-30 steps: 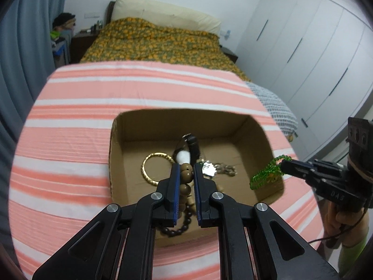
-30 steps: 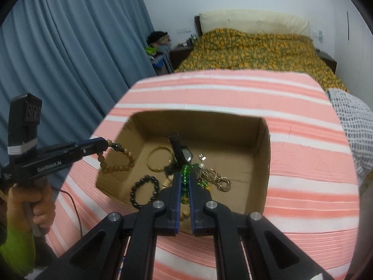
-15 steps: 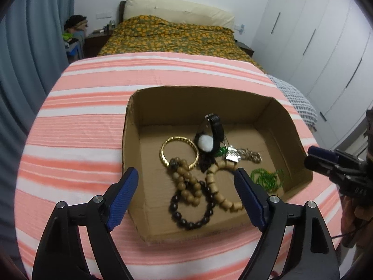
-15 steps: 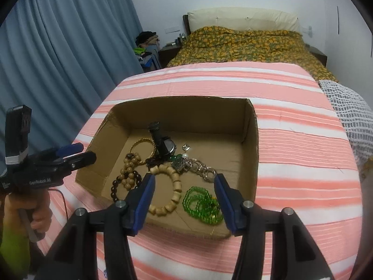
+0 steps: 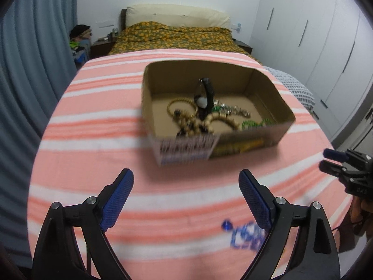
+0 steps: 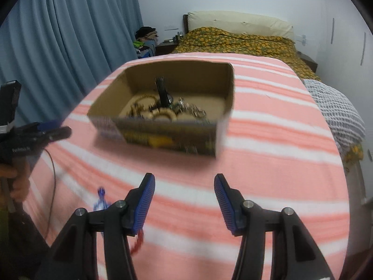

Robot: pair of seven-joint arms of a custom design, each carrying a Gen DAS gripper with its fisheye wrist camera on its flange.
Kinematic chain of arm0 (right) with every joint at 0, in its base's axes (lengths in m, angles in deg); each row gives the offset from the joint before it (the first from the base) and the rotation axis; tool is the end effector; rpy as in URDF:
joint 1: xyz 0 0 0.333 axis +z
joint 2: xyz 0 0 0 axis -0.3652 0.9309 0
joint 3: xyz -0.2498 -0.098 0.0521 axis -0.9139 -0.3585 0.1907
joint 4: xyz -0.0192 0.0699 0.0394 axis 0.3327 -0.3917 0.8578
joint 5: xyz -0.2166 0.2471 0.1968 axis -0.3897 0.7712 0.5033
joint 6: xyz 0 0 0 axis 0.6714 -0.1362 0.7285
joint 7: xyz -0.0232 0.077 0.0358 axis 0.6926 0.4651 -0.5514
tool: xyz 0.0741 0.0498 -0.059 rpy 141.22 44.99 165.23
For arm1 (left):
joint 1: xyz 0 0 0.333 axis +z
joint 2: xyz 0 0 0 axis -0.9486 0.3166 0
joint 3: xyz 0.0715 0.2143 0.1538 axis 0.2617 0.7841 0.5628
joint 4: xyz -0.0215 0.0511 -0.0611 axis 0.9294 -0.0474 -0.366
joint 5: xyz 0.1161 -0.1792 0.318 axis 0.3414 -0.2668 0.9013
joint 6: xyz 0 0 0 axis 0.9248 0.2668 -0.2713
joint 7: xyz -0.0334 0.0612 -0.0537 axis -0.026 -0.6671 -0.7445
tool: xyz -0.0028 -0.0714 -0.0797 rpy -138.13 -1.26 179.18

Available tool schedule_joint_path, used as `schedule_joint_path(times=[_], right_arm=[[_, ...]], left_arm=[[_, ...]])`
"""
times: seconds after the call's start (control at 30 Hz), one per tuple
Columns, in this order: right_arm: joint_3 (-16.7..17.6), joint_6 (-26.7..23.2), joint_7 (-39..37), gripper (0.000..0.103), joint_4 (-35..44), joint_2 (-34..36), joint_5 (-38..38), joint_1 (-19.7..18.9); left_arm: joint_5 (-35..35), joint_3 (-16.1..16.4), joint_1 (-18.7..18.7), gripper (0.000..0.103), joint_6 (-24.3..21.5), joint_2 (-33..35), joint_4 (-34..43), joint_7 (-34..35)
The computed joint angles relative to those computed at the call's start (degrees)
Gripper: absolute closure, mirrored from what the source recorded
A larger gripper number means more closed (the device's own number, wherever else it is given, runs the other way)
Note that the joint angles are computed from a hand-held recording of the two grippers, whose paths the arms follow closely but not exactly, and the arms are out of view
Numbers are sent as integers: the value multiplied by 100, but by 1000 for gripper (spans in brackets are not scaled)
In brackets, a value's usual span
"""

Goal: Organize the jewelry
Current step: 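Withdraw both tools from the box toward the blue strand and red bracelet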

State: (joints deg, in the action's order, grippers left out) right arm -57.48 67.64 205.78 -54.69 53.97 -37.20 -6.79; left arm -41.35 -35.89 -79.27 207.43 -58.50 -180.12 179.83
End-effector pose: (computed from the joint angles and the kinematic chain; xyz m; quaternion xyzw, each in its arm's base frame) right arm 0.4490 0.1522 0.5355 -0.6507 0.6843 -0.2021 0.2599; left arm 0.5585 -0.1690 0.5253 -0.5079 0.7882 -0.3220 0.1309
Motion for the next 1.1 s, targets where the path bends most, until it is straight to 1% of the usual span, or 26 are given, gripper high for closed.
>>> schedule_joint_path(times=[0.1, 0.2, 0.27, 0.33, 0.43, 0.57, 0.67, 0.77, 0.9, 1.03, 1.1], right_arm=[[271, -39, 475, 49, -589, -605, -277, -116], [645, -91, 1099, 49, -1224, -1237, -678, -192], [788, -70, 1454, 49, -1569, -1565, -818, -116], [856, 17, 1713, 49, -1837, -1786, -890, 26], [996, 201, 2079, 49, -2128, -2013, -1033, 187], [1241, 442, 2525, 49, -2155, -1925, -1390, 155], [1371, 700, 2894, 49, -2206, -1892, -1631, 118], [1337, 958, 3014, 49, -2244, -1809, -1751, 234], [1236, 1363, 2781, 49, -2117, -1415, -1851, 407], [953, 1719, 2066, 49, -1745, -735, -1859, 591], [822, 1757, 1678, 49, -1526, -387, -1782, 666]], left_arm=[[-178, 59, 8, 8, 159, -600, -820, 68], [-366, 132, -48, 8, 130, -1020, -1385, 133], [-495, 171, -111, 8, 143, -1300, -1758, 202], [-602, 208, -179, 8, 142, -1525, -2059, 254], [-725, 237, -257, 8, 156, -1682, -2321, 247], [-675, 155, -318, 8, 430, -1803, -2624, 125], [-610, 140, -372, 8, 505, -1859, -2745, 66], [-404, 78, -363, 8, 665, -1971, -2908, -9], [-360, 144, -408, 7, 721, -1997, -2997, -61], [-347, 171, -389, 7, 715, -1957, -2992, -174], [-321, 164, -386, 7, 735, -1947, -2997, -208]])
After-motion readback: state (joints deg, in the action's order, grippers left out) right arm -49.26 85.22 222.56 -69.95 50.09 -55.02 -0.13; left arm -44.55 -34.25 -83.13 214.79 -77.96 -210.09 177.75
